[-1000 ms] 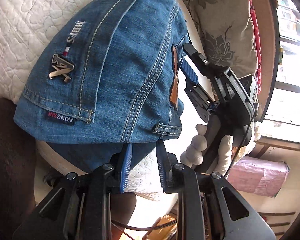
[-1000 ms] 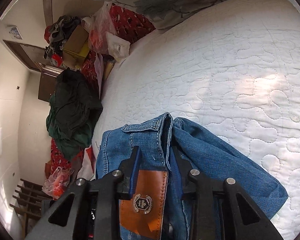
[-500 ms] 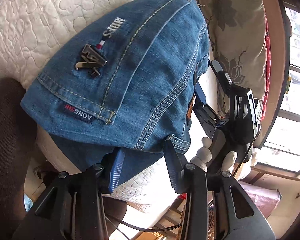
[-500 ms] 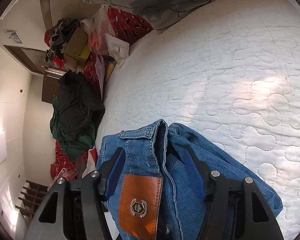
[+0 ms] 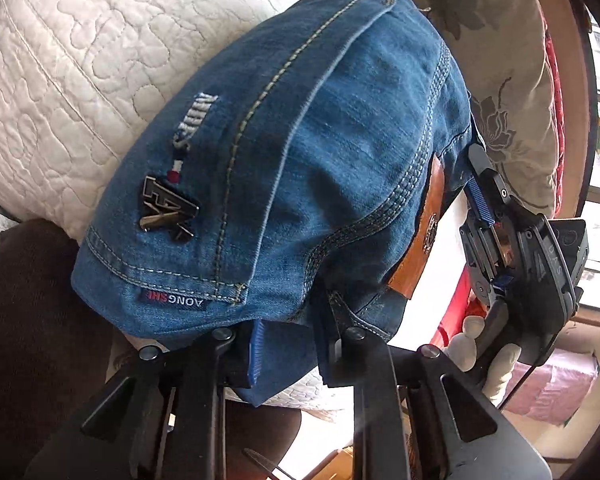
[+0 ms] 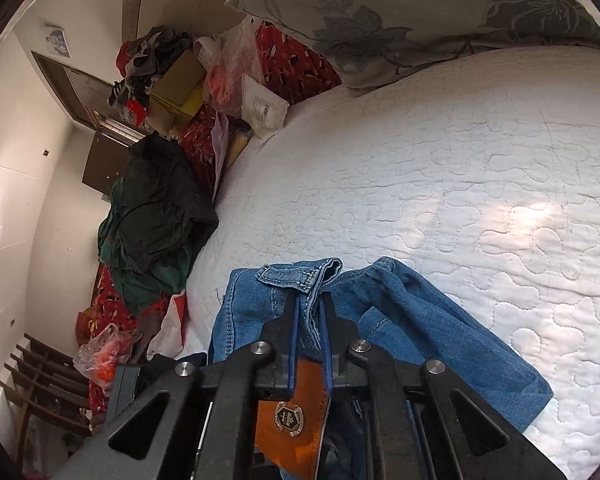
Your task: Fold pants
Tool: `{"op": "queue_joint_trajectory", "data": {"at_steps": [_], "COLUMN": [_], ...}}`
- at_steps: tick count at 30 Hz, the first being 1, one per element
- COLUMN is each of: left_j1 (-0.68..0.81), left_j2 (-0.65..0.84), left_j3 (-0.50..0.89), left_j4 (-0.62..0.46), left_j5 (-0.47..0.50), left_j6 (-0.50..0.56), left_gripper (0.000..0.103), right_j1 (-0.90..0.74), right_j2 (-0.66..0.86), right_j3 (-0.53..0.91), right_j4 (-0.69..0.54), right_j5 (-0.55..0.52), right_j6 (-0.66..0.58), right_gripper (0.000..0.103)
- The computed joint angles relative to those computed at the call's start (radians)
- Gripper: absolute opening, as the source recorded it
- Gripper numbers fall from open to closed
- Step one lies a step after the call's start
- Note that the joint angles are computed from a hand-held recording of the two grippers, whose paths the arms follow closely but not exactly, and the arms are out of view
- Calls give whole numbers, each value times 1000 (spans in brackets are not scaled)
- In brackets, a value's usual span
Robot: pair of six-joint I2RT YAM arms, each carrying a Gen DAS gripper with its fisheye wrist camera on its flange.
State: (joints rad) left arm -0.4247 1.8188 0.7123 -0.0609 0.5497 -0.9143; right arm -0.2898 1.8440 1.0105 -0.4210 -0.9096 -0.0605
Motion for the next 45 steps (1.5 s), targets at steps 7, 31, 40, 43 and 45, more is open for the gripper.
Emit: {"op": "queue_joint_trajectory", "data": {"at_steps": [7,31,40,43,45], "left_j1": [30,-41,-81,-95,-93], "left_j2": [-136,39,11,-39,-68], "left_j3": [-84,53,50,36,41], "left_j4": [-80,-197,-204,-220,-245], "left_j5": [60,138,128,124,106], "left_j6": [98,209,150,133,144], "left_gripper": [18,16,16,16,16], "right_j1": [-95,-291,-183,-124,-138], "right_j2": [-217,-3,-85,-118,-130], "right_j3": [-222,-326,-386,-391,-402], "right_j4": [76,105,118,93,59], "right_j5": [-159,-294,-96,-35,-60], "right_j6": [129,-18,-129,-139,-119], "right_gripper": [9,60,74,42,35]}}
